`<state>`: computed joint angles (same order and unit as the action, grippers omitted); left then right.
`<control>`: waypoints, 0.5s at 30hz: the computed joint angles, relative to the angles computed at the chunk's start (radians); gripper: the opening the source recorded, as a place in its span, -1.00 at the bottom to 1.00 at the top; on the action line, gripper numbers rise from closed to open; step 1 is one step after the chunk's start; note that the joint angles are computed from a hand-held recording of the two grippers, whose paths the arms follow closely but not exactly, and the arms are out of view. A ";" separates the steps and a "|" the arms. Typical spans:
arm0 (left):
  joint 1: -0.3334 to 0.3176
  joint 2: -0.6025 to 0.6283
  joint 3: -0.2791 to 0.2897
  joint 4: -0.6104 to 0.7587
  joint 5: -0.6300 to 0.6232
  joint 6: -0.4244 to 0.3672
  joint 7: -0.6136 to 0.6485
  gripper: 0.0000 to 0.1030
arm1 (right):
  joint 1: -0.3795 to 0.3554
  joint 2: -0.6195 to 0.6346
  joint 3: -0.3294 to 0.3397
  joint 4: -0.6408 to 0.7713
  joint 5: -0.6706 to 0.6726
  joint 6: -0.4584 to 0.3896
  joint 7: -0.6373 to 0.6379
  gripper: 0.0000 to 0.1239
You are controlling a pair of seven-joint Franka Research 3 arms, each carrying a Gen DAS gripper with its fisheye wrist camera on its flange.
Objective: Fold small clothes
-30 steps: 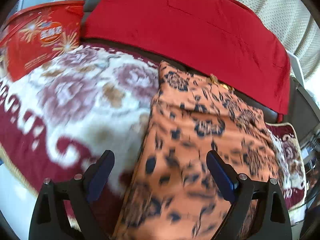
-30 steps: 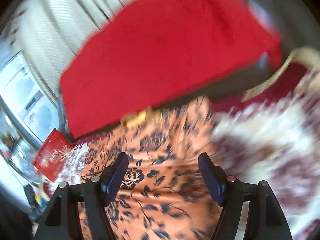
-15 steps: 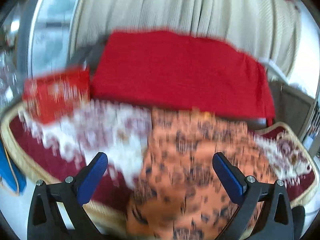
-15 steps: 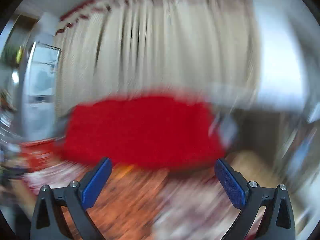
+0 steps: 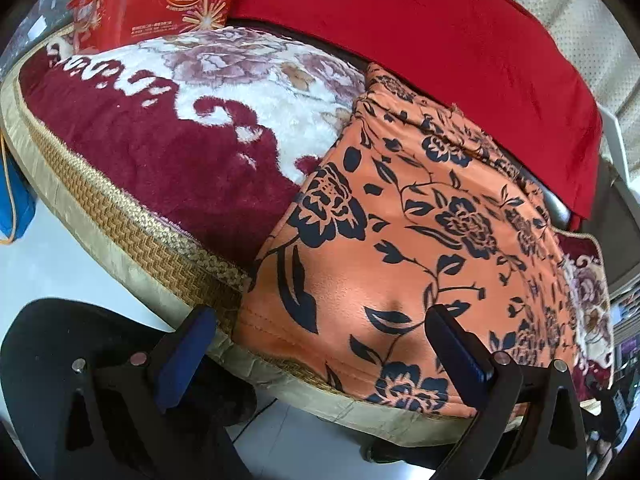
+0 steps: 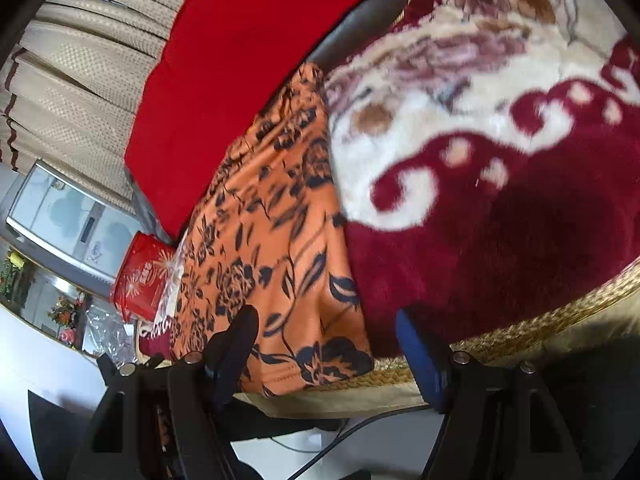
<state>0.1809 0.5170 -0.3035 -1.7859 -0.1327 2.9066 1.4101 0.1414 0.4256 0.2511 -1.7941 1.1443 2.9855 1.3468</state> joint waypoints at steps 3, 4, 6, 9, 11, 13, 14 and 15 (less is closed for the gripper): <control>-0.034 0.013 0.035 0.021 0.031 -0.011 -0.029 1.00 | -0.031 0.014 0.043 -0.007 0.089 0.024 -0.080 0.19; -0.037 0.011 0.042 0.018 0.037 -0.007 -0.038 1.00 | -0.039 0.031 0.068 -0.003 0.149 0.048 -0.141 0.19; -0.031 0.015 0.041 0.018 0.040 0.001 -0.046 0.85 | -0.029 0.025 0.059 -0.010 0.174 0.050 -0.167 0.19; -0.017 0.041 0.031 0.055 0.039 -0.041 -0.044 0.40 | 0.037 0.001 -0.015 -0.052 0.047 0.061 -0.042 0.19; 0.011 0.060 0.002 0.076 0.013 -0.075 -0.017 0.25 | 0.044 -0.006 -0.020 -0.067 0.005 0.073 -0.019 0.19; 0.014 0.059 -0.002 0.072 -0.001 -0.074 -0.005 0.24 | 0.054 0.006 -0.032 -0.060 -0.053 0.068 0.027 0.19; 0.008 0.058 0.004 0.072 0.000 -0.074 -0.005 0.24 | 0.058 0.013 -0.039 -0.057 -0.082 0.068 0.053 0.19; 0.002 0.057 0.009 0.073 0.003 -0.075 -0.006 0.20 | 0.052 0.022 -0.031 -0.050 -0.092 0.075 0.065 0.21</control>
